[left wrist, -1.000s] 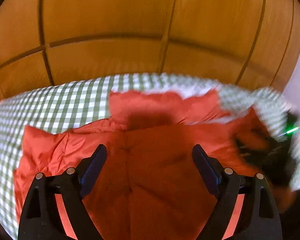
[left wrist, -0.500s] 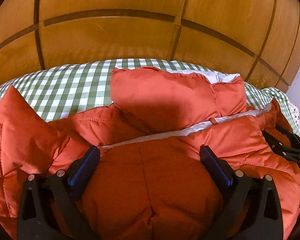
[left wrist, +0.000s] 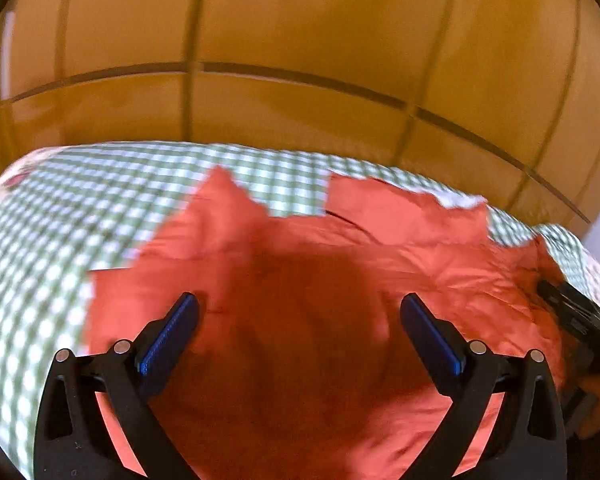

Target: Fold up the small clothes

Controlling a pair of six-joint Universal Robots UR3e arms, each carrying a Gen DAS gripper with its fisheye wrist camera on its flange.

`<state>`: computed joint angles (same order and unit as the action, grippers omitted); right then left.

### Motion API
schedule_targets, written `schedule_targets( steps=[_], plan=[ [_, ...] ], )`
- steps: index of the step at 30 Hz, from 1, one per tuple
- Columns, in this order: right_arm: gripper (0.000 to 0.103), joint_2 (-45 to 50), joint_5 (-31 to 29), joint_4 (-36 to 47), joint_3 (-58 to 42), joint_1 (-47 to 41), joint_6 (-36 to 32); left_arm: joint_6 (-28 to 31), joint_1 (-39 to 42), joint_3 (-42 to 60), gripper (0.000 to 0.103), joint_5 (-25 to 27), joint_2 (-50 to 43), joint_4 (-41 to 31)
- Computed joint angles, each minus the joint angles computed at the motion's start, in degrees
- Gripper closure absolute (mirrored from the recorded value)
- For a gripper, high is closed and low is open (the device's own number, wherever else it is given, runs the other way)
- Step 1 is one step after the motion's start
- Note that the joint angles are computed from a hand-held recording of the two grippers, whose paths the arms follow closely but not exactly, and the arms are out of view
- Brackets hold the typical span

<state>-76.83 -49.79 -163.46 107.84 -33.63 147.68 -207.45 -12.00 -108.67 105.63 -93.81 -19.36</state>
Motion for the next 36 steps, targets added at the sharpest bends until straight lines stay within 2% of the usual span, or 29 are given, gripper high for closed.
schedule_targets(
  steps=[2, 3, 5, 6, 8, 10, 12, 16, 19, 25, 27, 30, 34, 36],
  plan=[
    [0.002, 0.7, -2.6, -2.3, -0.1, 1.3, 0.0, 0.5, 0.0, -0.6, 0.003, 4.7, -0.3, 0.2],
    [0.002, 2.5, -6.5, -3.6, -1.7, 3.2, 0.1, 0.7, 0.3, 0.7, 0.003, 6.5, -1.4, -1.8],
    [0.002, 6.5, -12.7, -5.7, -4.9, 6.4, 0.4, 2.0, 2.3, 4.0, 0.003, 6.9, -4.6, -6.2],
    [0.002, 8.9, -13.7, -6.3, -6.8, 7.2, 0.6, 2.5, 3.0, 5.1, 0.003, 7.1, -6.0, -7.4],
    [0.002, 12.0, -13.6, -7.3, -9.2, 7.8, 2.6, 4.2, 5.5, 4.7, 0.003, 4.0, -7.9, -6.5],
    [0.002, 13.7, -12.6, -9.5, -9.3, 7.5, 3.3, 4.5, 9.2, -1.0, 0.003, -2.2, -7.8, 2.7],
    [0.002, 15.0, -12.1, -8.4, -11.0, 7.6, 3.7, 4.4, 11.5, -4.2, 0.003, -6.0, -7.5, 7.2],
    [0.002, 15.3, -11.7, -8.5, -11.2, 7.4, 3.6, 4.2, 12.4, -5.8, 0.003, -8.0, -6.6, 8.4],
    [0.002, 14.7, -11.6, -8.7, -10.5, 7.3, 3.4, 2.3, 12.1, -7.2, 0.003, -7.7, -2.6, 5.3],
    [0.002, 8.7, -12.6, -3.8, -8.0, 6.4, 1.9, -10.4, 13.7, -26.1, 0.003, -11.3, 17.5, 12.5],
    [0.002, 3.3, -8.3, -5.1, -1.9, 3.4, 1.5, -14.9, 14.8, -31.7, 0.003, -12.1, 24.7, 12.8],
    [0.002, -5.4, -1.7, -7.0, 8.4, -1.8, -2.1, -17.5, 15.2, -36.5, 0.003, -13.5, 33.9, 9.3],
    [0.002, -16.6, 4.7, -5.9, 20.4, -8.6, -11.5, -19.2, 10.3, -38.3, 0.003, -11.2, 37.4, 7.8],
    [0.002, -22.0, 8.6, -2.4, 25.2, -12.7, -16.4, -21.0, 7.4, -39.5, 0.003, -10.5, 37.8, 8.5]
  ],
)
